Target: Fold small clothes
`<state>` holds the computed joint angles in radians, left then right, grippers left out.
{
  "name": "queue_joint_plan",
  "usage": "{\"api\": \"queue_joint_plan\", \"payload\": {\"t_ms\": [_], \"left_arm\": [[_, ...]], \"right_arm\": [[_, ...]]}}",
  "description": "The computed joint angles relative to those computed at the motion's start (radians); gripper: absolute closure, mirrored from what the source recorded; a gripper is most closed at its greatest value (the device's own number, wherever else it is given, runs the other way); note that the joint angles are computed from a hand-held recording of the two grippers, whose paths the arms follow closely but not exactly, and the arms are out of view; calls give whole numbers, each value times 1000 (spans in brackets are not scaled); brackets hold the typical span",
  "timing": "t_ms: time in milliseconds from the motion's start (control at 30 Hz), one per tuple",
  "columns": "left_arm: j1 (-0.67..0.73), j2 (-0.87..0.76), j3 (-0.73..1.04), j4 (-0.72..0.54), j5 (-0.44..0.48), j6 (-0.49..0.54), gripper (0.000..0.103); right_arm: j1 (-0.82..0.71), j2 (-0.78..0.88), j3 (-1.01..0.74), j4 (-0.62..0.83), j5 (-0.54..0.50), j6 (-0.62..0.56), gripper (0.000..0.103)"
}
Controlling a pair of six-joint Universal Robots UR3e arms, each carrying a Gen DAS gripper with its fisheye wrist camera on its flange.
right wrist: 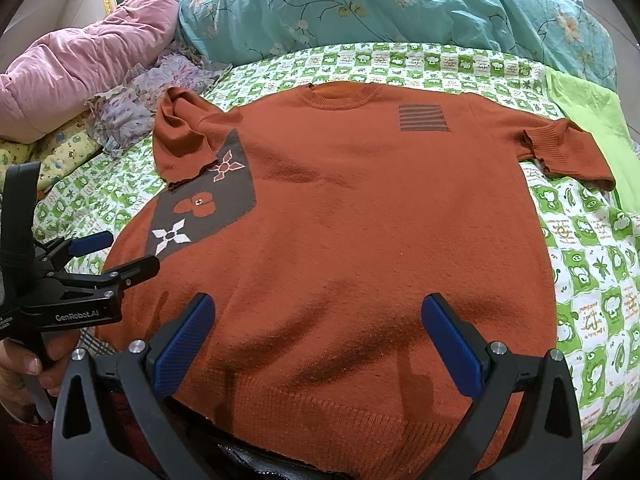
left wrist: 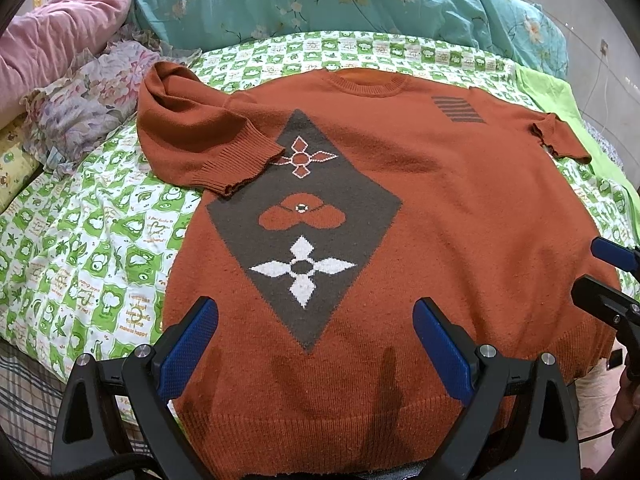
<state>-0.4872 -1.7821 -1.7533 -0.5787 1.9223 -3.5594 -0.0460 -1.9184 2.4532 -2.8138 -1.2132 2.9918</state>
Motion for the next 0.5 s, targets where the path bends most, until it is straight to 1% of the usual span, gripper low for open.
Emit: {"api": "queue_joint_plan", "payload": {"t_ms": [133, 300, 367, 400, 433, 500], "left_arm": [[17, 5, 21, -57, -39, -2, 5], [24, -2, 30, -64, -56, 3, 5], [27, -7, 40, -74, -64, 4, 5], [28, -12, 37, -59, -62, 6, 5], [31, -13, 45, -76, -69, 6, 5], [38, -15, 47, -76, -83, 8, 5]], "right_arm": [[5, 7, -2, -5, -1, 5, 0], [5, 22, -3, -26, 5, 9, 0], [-14, 20, 9, -43, 43, 17, 0], [-12, 26, 7, -47, 43, 20, 0], [-39, 19, 10, -38, 82, 13, 0], [-46, 16, 1, -6, 88, 10, 0]]}}
